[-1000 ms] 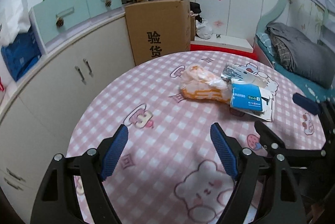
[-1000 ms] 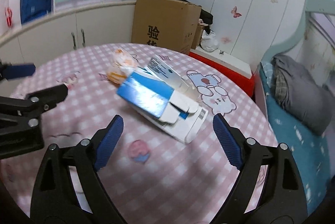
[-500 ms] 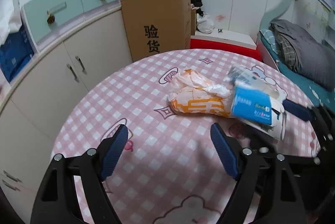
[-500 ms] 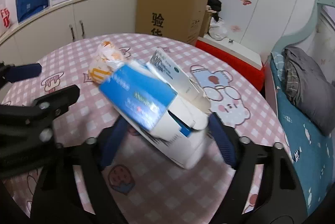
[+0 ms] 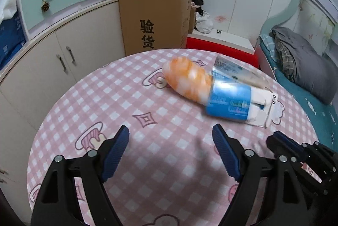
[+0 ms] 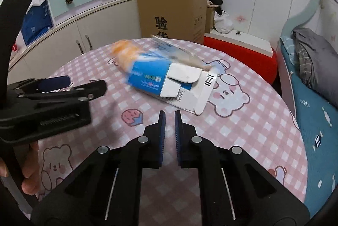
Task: Collect trash
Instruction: 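Push the blue medicine box with the right tool toward the orange bread bag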
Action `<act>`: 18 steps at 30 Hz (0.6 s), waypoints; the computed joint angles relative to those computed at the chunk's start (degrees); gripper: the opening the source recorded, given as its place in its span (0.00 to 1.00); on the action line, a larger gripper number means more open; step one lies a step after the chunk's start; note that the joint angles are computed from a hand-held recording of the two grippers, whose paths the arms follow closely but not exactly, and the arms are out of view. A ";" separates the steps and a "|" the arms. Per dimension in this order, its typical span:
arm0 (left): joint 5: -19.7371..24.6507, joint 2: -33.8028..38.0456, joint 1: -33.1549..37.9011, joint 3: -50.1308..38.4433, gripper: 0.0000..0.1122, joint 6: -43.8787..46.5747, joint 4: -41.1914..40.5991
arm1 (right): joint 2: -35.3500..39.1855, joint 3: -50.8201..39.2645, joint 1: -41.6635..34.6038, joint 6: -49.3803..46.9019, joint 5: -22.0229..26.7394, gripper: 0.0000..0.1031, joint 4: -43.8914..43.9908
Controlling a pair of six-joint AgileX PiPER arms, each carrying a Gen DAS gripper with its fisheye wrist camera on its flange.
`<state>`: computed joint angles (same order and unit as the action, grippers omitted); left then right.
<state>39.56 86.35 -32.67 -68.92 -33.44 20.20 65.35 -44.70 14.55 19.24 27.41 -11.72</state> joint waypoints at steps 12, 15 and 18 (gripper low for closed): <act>0.69 1.10 -2.43 -0.30 0.71 -5.22 6.12 | -1.38 0.52 -0.60 -2.21 -1.49 0.10 3.16; 0.48 1.11 -2.10 -0.17 0.71 -5.21 6.10 | -2.09 0.50 -0.91 -1.93 -1.49 0.10 3.41; 0.32 0.82 -1.75 -0.14 0.71 -5.02 5.79 | -2.11 -0.06 -1.05 -1.05 -0.99 0.10 2.73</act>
<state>39.88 87.17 -34.42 -69.06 -38.46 25.99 63.24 -44.76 13.49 18.20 26.42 -8.99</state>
